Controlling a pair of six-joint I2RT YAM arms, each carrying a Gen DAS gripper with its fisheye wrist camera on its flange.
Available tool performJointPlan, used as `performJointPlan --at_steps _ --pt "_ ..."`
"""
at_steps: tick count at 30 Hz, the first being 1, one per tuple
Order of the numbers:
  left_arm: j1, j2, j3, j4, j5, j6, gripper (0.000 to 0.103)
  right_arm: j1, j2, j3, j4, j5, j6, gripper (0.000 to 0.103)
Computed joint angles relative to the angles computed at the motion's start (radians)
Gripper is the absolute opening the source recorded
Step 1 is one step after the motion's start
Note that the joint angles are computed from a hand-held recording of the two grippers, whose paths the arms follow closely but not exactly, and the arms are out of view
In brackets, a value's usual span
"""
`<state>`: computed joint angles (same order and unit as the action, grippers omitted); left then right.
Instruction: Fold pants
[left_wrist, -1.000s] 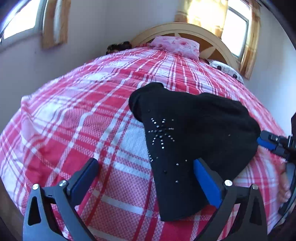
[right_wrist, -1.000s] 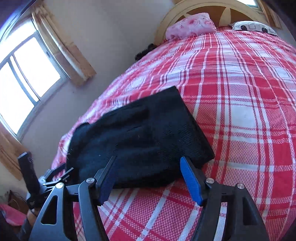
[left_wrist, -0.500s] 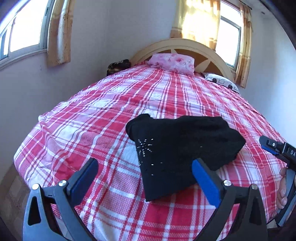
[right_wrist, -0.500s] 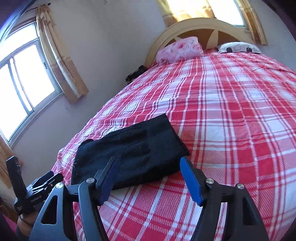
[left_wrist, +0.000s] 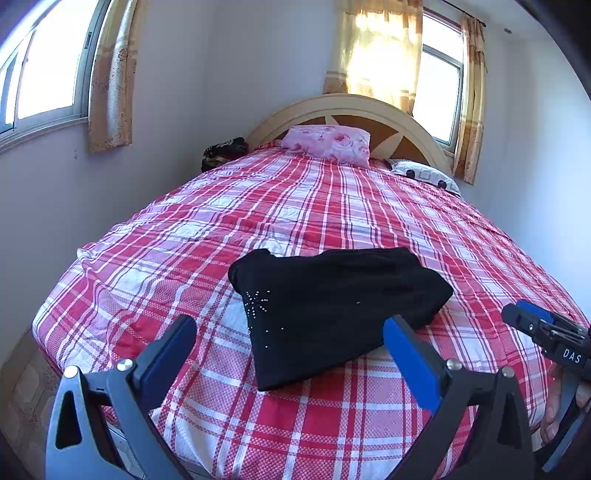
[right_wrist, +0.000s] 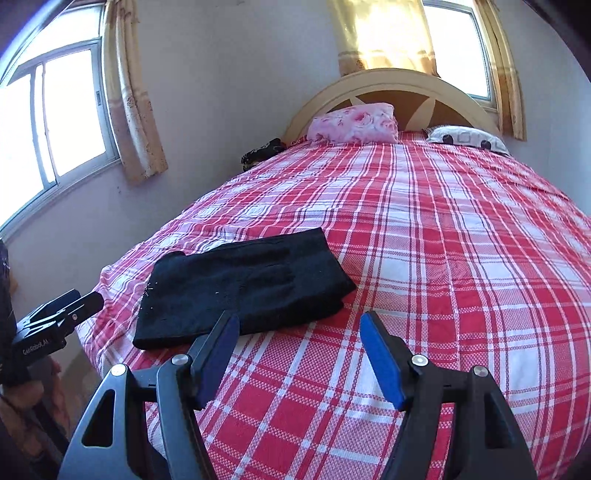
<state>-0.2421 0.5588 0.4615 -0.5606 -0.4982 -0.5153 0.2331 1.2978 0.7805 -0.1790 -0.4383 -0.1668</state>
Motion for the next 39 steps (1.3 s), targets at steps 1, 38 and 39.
performJointPlan --at_steps 1,38,39 --pt "-0.011 -0.003 0.001 -0.006 -0.008 -0.005 0.103 0.007 -0.006 -0.002 0.0 0.006 0.001 0.069" --pt "-0.158 -0.006 0.054 -0.072 -0.13 -0.061 0.103 -0.006 -0.212 -0.023 -0.089 0.029 -0.021 0.072" --pt "-0.159 -0.007 0.052 -0.07 -0.132 -0.062 0.103 -0.006 -0.212 -0.023 -0.089 0.029 -0.021 0.072"
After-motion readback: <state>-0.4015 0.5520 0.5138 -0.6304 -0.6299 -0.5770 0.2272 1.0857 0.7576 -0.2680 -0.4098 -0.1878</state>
